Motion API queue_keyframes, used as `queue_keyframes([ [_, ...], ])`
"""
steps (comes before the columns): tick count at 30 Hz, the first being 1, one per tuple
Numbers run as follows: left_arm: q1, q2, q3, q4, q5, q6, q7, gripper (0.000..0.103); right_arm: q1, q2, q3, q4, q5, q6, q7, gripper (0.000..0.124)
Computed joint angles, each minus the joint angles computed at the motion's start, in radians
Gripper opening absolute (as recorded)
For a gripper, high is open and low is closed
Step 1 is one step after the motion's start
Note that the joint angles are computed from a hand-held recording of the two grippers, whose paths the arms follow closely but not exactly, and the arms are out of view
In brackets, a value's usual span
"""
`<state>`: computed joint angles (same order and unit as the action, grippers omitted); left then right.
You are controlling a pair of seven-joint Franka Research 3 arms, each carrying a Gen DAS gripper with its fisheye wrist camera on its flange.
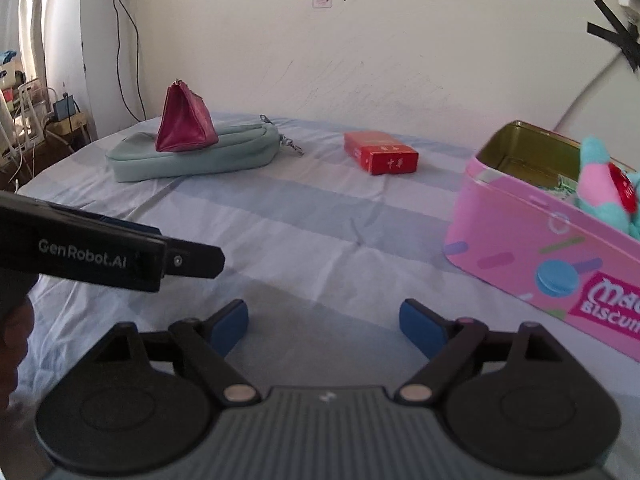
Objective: Organize objects
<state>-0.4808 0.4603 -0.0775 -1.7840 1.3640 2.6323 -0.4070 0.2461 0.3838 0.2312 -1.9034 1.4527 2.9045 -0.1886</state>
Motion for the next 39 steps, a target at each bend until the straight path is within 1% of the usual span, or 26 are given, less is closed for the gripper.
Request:
queue_keyframes([
  [11,0.016,-0.010,0.006,-0.016,0.055,0.038,-0.064,0.074,0.005,0.022,0.014,0.026,-0.065,0.013,0.047,0.087],
  [21,0.038,-0.032,0.002,-0.048,0.104,0.060,-0.133,0.074,0.013,0.055,0.050,0.063,-0.121,0.035,0.048,0.087],
  [24,0.048,-0.051,0.001,-0.072,0.125,0.057,-0.174,0.074,0.020,0.075,0.061,0.086,-0.160,0.036,0.072,0.088],
  [28,0.078,-0.083,-0.005,-0.113,0.156,0.078,-0.235,0.074,0.023,0.103,0.086,0.116,-0.193,0.053,0.075,0.089],
  [30,0.092,-0.104,-0.008,-0.140,0.171,0.074,-0.265,0.074,0.028,0.119,0.094,0.133,-0.226,0.062,0.088,0.089],
  [32,0.110,-0.128,-0.010,-0.170,0.213,0.077,-0.327,0.073,0.037,0.137,0.091,0.155,-0.284,0.046,0.137,0.089],
  [33,0.119,-0.141,-0.013,-0.186,0.222,0.066,-0.348,0.073,0.042,0.146,0.087,0.167,-0.320,0.035,0.170,0.089],
  [35,0.130,-0.168,-0.025,-0.220,0.211,0.010,-0.360,0.073,0.047,0.165,0.093,0.196,-0.374,0.028,0.216,0.087],
  [37,0.142,-0.200,-0.032,-0.259,0.237,-0.026,-0.417,0.073,0.016,0.178,0.139,0.224,-0.369,0.018,0.202,0.087],
  [39,0.148,-0.234,-0.045,-0.302,0.259,-0.097,-0.490,0.073,-0.027,0.189,0.207,0.251,-0.302,0.026,0.117,0.087],
])
